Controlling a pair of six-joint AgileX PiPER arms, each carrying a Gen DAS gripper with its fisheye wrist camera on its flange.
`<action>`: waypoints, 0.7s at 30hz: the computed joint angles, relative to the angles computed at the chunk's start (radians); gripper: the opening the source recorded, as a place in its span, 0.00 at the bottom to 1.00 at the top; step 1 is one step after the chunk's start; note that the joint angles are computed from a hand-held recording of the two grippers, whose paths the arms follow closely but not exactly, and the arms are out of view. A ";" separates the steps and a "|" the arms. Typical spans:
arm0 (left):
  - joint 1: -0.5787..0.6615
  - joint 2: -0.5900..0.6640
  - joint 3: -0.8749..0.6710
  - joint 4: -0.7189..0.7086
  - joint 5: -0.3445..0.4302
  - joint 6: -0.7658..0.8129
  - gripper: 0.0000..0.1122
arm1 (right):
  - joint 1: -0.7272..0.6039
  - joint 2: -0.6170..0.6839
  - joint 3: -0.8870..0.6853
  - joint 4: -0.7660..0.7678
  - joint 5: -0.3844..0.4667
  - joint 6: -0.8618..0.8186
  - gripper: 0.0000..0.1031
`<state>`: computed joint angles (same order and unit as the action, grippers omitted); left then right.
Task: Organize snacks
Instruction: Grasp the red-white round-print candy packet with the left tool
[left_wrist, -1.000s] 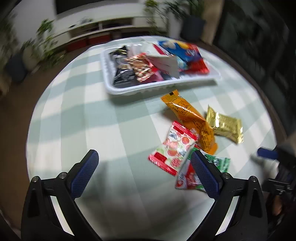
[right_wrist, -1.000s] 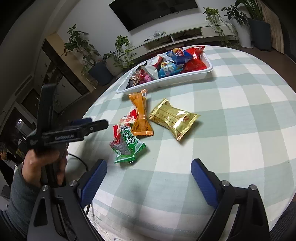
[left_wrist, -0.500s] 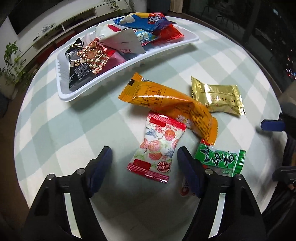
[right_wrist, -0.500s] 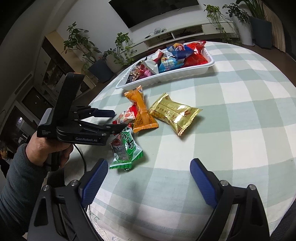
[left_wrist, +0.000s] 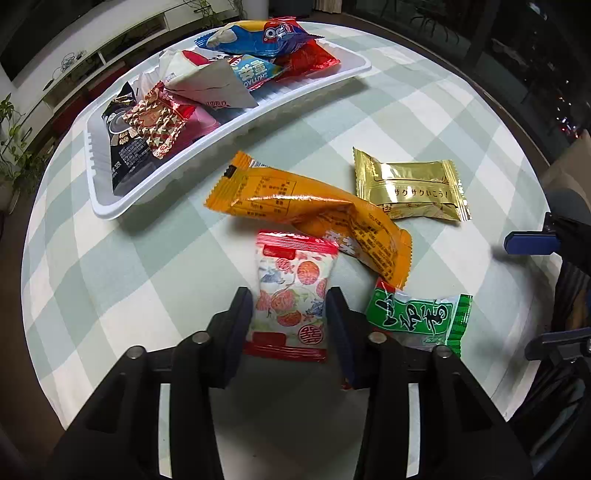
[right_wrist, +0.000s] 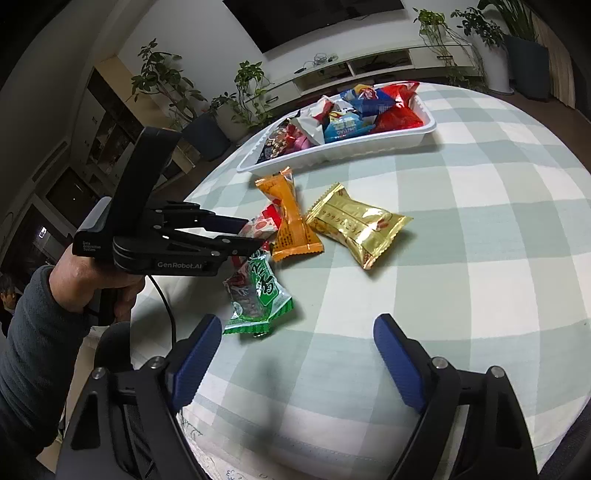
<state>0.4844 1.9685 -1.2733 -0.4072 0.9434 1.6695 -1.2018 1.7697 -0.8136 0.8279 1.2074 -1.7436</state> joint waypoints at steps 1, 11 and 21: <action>0.003 -0.006 0.010 -0.004 -0.006 0.004 0.30 | 0.001 -0.003 -0.002 0.000 -0.001 -0.001 0.84; 0.072 -0.003 0.010 -0.046 0.034 0.003 0.27 | 0.117 -0.047 -0.111 0.012 -0.098 0.028 0.82; 0.249 0.080 -0.115 -0.125 0.218 -0.021 0.27 | 0.361 0.038 -0.213 -0.133 -0.304 0.085 0.73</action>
<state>0.7330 2.0489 -1.3887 -0.5321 1.1614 1.6484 -0.8406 1.8077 -1.0264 0.6946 0.9036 -1.6586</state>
